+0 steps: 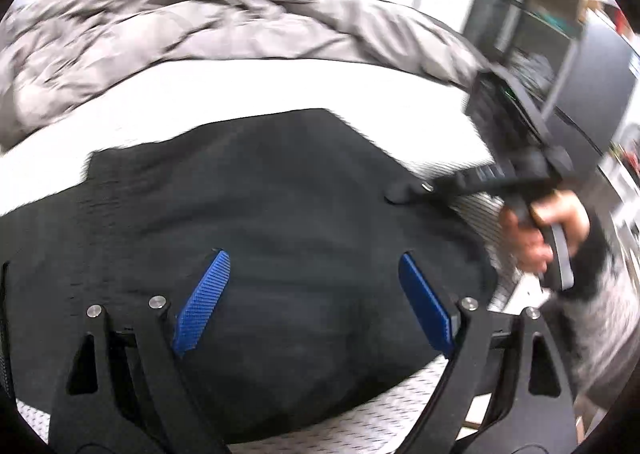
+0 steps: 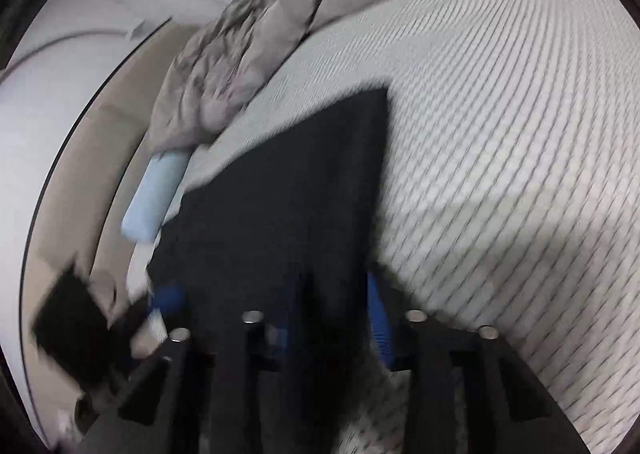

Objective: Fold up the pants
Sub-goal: 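Smooth the folded pants with both open grippers near the waistband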

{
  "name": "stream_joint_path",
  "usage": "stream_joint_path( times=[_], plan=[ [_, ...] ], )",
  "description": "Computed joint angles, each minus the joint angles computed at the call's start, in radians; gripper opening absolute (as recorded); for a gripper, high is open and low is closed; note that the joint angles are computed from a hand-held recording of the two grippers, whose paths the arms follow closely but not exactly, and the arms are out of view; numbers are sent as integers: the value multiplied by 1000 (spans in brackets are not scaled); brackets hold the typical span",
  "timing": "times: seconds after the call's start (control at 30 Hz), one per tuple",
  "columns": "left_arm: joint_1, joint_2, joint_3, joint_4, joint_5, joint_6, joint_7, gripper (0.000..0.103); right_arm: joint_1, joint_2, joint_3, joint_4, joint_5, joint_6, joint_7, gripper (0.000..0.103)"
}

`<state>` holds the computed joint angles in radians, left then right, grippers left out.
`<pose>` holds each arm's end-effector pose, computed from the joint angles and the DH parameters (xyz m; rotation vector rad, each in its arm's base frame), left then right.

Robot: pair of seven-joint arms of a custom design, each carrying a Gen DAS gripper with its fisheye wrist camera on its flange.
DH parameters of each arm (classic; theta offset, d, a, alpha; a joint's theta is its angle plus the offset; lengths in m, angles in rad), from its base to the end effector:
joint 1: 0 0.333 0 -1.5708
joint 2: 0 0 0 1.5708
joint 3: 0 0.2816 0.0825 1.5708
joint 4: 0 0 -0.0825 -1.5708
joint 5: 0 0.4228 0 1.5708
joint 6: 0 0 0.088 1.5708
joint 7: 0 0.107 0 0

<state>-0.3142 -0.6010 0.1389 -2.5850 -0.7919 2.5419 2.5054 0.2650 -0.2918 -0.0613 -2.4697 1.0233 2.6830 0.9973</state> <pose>0.4543 -0.0721 0.4670 -1.3107 2.3795 -1.1935 0.5074 0.0777 0.3888 -1.6078 1.6980 0.0212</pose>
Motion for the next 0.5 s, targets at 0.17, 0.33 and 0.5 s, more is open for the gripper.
stream_joint_path(
  times=[0.17,0.33,0.5],
  plan=[
    [44,107,-1,73,-1,61,-52,85,-62,60,96,48,-297,176,181,11],
    [29,117,-13,67,-11,132,-19,85,-234,-76,276,-88,-779,295,600,21],
    [11,154,-63,79,40,100,-3,84,-32,-159,184,-171,-820,322,500,26]
  ],
)
